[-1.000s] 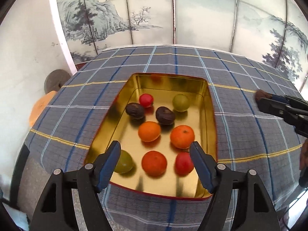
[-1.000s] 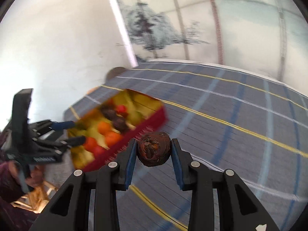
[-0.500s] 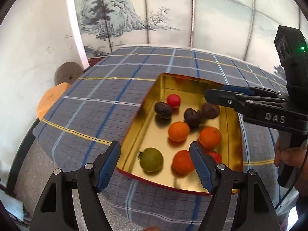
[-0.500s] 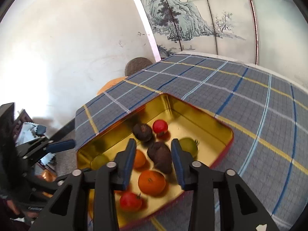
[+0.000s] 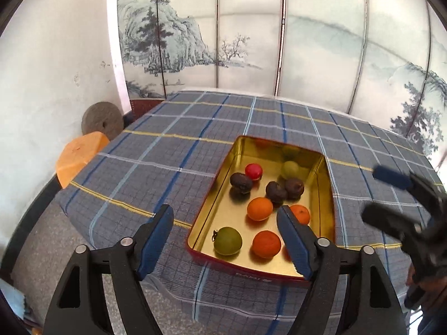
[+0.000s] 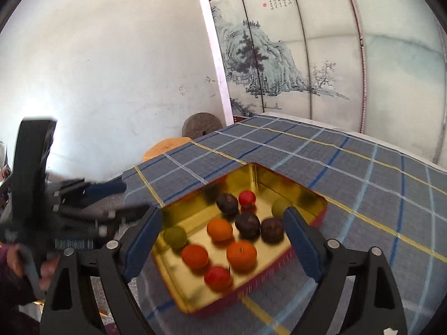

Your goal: Organize fruits

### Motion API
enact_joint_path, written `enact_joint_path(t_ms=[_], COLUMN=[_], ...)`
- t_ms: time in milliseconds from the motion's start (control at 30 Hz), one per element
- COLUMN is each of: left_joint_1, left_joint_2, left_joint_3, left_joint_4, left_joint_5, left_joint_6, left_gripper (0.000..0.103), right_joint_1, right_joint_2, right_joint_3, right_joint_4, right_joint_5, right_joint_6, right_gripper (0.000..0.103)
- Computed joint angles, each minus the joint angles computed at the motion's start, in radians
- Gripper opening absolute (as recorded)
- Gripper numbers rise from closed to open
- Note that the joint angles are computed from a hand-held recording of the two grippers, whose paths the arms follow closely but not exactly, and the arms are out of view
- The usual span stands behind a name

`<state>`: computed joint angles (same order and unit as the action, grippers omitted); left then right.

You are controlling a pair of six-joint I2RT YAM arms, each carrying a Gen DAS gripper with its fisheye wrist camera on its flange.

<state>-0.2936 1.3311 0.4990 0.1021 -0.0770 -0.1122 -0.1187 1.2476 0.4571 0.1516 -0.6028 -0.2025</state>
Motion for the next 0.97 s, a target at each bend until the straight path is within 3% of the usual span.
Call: enact_joint_path(t_ms=[333, 500, 633, 733, 967], left_joint_1=[-0.083, -0.127, -0.158, -0.228, -0.297], left_joint_2=[-0.125, -0.17, -0.187, -0.199, -0.149], left_joint_3=[-0.004, -0.001, -0.011, -0.014, 0.057], left_joint_4=[-0.09, -0.135, -0.128, -0.124, -0.2], left_joint_5=[-0.076, -0.127, -0.131, -0.223, -0.291], left_joint_6=[-0.019, -0.027, -0.034, -0.04, -0.092], left_gripper=[0.095, 0.103, 0.103, 0.103, 0.103], right_joint_1=[-0.209, -0.363, -0.522, -0.607, -0.72], right_joint_2=[-0.198, -0.144, 0.037, 0.203, 0.637], right_joint_3=[-0.092, -0.069, 0.012, 0.114, 0.477], right_joint_4=[-0.189, -0.241, -0.251, -0.254, -0.311], right_joint_5=[-0.113, -0.186, -0.204, -0.158, 0.061], right_joint_6=[-0.118, -0.215, -0.333, -0.394, -0.444], right_gripper=[0.089, 0.091, 0.093, 0.093, 0.096])
